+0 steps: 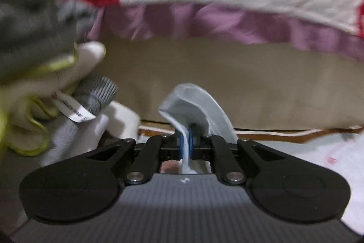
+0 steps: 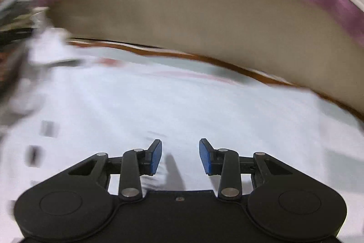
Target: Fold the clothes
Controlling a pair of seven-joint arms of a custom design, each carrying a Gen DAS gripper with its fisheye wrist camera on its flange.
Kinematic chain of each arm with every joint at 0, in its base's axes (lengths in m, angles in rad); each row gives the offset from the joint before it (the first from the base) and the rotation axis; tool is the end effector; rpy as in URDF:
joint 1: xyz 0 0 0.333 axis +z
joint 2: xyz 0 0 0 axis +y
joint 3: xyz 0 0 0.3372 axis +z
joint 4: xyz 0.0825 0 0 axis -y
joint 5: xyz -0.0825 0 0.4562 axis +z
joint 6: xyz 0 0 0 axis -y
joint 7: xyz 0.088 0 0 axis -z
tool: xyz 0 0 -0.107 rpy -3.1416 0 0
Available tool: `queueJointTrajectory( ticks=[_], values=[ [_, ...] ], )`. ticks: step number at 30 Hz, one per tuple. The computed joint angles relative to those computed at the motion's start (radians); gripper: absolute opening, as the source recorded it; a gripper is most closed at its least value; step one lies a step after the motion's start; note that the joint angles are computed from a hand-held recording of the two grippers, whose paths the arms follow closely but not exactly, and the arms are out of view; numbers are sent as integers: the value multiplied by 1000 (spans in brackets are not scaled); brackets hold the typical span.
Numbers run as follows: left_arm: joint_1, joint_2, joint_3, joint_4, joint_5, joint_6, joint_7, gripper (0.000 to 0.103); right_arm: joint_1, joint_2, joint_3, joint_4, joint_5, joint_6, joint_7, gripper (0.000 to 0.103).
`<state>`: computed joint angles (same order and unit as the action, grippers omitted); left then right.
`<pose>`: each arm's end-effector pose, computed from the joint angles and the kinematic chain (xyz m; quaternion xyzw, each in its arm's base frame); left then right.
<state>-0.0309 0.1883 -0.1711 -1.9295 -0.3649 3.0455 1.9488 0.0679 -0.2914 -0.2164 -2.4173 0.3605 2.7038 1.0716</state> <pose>0.7044 -0.1090 0.4848 -0.5594 0.6946 -0.3661 0.2658 0.5371 -0.0958 0.4614 -0.6913 0.6525 -0.1775 0.2547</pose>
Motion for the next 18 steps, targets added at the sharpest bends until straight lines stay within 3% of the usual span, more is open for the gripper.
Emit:
queueJointTrajectory(
  ticks=[4, 5, 8, 10, 11, 12, 13, 14, 16, 18],
  values=[
    [-107, 65, 133, 32, 183, 20, -207, 2, -94, 35, 2, 1, -98, 53, 118, 42],
    [-102, 70, 130, 34, 192, 20, -219, 2, -101, 42, -9, 9, -96, 54, 122, 42],
    [-19, 67, 37, 29, 145, -5, -126, 2, -101, 71, -51, 43, -37, 56, 76, 53],
    [-30, 55, 54, 25, 169, -53, -130, 3, -93, 101, -79, 76, 50, 62, 12, 58],
    [-37, 48, 66, 30, 186, -105, -146, 9, -95, 121, -83, 97, 89, 64, -6, 61],
    [-53, 46, 88, 43, 226, -169, -179, 32, -102, 151, -78, 121, 125, 73, -7, 63],
    [-70, 50, 112, 67, 283, -245, -224, 46, -109, 180, -72, 145, 159, 84, -6, 64],
    [-64, 47, 106, 73, 298, -288, -221, 51, -118, 212, -62, 167, 187, 101, -1, 65],
    [-18, 19, 53, 41, 223, -301, -106, 54, -134, 271, -36, 204, 226, 142, -5, 66],
    [-3, -2, 32, 22, 164, -335, -65, 71, -154, 331, -8, 244, 197, 174, 23, 70]
  ],
)
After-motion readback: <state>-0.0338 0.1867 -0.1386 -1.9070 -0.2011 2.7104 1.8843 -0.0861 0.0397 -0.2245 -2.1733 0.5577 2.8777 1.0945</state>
